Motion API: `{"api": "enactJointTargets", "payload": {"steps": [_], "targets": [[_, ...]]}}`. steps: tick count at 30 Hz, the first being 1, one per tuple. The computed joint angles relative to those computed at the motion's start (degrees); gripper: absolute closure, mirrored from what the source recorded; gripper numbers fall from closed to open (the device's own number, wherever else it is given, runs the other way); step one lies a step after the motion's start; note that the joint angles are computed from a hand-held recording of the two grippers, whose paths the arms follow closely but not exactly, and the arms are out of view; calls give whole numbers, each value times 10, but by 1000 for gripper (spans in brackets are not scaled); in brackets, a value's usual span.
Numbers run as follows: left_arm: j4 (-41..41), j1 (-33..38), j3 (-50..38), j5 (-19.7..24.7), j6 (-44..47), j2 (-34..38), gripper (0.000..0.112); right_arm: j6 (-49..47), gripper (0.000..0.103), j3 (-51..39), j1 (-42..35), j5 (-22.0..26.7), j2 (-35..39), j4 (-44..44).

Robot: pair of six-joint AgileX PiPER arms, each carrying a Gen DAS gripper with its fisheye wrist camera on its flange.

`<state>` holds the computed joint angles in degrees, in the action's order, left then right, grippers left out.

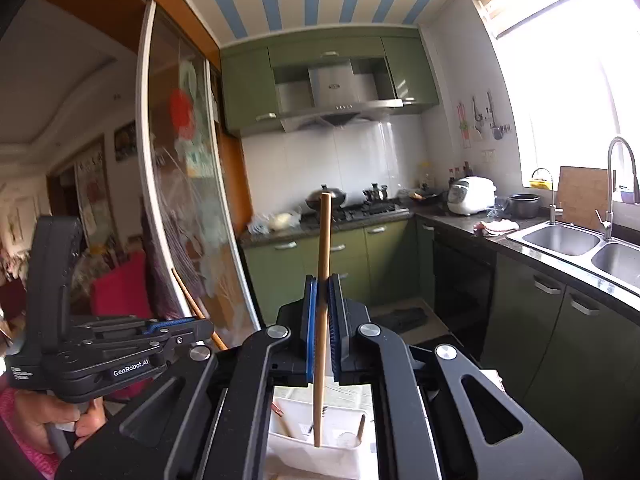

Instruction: Organize utensils

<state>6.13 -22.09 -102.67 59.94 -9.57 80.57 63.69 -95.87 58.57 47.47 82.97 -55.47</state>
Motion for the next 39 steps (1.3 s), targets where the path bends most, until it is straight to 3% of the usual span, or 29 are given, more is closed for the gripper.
{"api": "enactJointTargets", "payload": {"steps": [6, 10, 17, 25, 29, 33, 36, 39], "targets": [[0, 17, 66, -35, -6, 32, 106, -38, 96, -20, -65, -47, 67, 66], [-11, 26, 106, -34, 3, 37, 106, -42, 96, -2, -77, -57, 82, 86], [-26, 27, 155, -31, 20, 8, 89, -62, 96, 13, -81, -51, 96, 116], [-34, 24, 173, 0, 23, -47, 82, -38, 88, 41, -68, -51, 77, 92], [-41, 18, 224, 20, 21, -81, 82, 26, 80, 106, -40, -58, 13, 34], [-45, 20, 311, 21, 14, -108, 82, 116, 77, 198, 26, -15, -76, -52], [-42, 22, 369, 7, 9, -102, 82, 186, 66, 280, 90, 46, -148, -96], [-46, 39, 408, -16, 7, -74, 82, 238, 66, 350, 151, 112, -206, -107]]}}
